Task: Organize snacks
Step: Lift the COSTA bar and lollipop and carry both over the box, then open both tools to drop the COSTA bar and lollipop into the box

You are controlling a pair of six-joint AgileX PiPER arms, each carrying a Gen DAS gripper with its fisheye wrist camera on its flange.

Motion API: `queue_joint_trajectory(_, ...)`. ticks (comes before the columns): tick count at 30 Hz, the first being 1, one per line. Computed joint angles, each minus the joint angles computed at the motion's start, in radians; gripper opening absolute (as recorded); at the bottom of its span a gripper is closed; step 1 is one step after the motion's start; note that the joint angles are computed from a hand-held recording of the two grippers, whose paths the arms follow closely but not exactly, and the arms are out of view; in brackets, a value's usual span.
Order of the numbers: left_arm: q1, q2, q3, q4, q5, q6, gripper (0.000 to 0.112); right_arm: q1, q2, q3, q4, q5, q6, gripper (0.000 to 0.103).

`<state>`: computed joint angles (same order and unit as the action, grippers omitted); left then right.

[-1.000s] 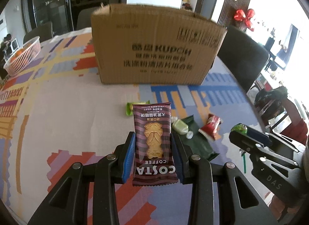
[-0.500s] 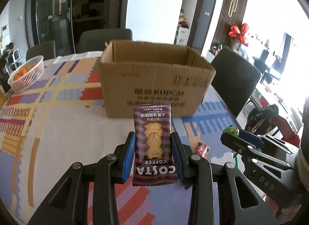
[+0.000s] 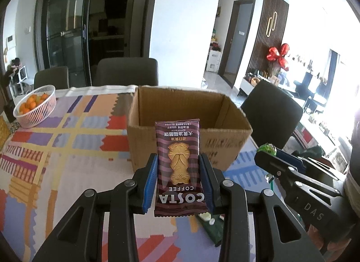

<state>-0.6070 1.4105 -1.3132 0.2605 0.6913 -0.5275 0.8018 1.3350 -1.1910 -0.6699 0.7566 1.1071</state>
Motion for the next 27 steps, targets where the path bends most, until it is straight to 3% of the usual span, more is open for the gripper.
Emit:
queue_joint_trajectory(9, 0.045, 0.068, -0.157, 0.003, 0.039, 0.081, 0.036, -0.058, 0.086, -0.194, 0.061, 0.013, -0.163, 0.027)
queue_joint_trajectory(20, 0.129, 0.226, -0.408, -0.151, 0.129, 0.292, 0.036, -0.219, 0.252, -0.456, 0.322, 0.047, -0.446, 0.027)
queue_joint_trajectory(27, 0.177, 0.364, -0.574, -0.253, 0.21, 0.379, 0.036, -0.268, 0.338, -0.558, 0.365, 0.093, -0.523, 0.027)
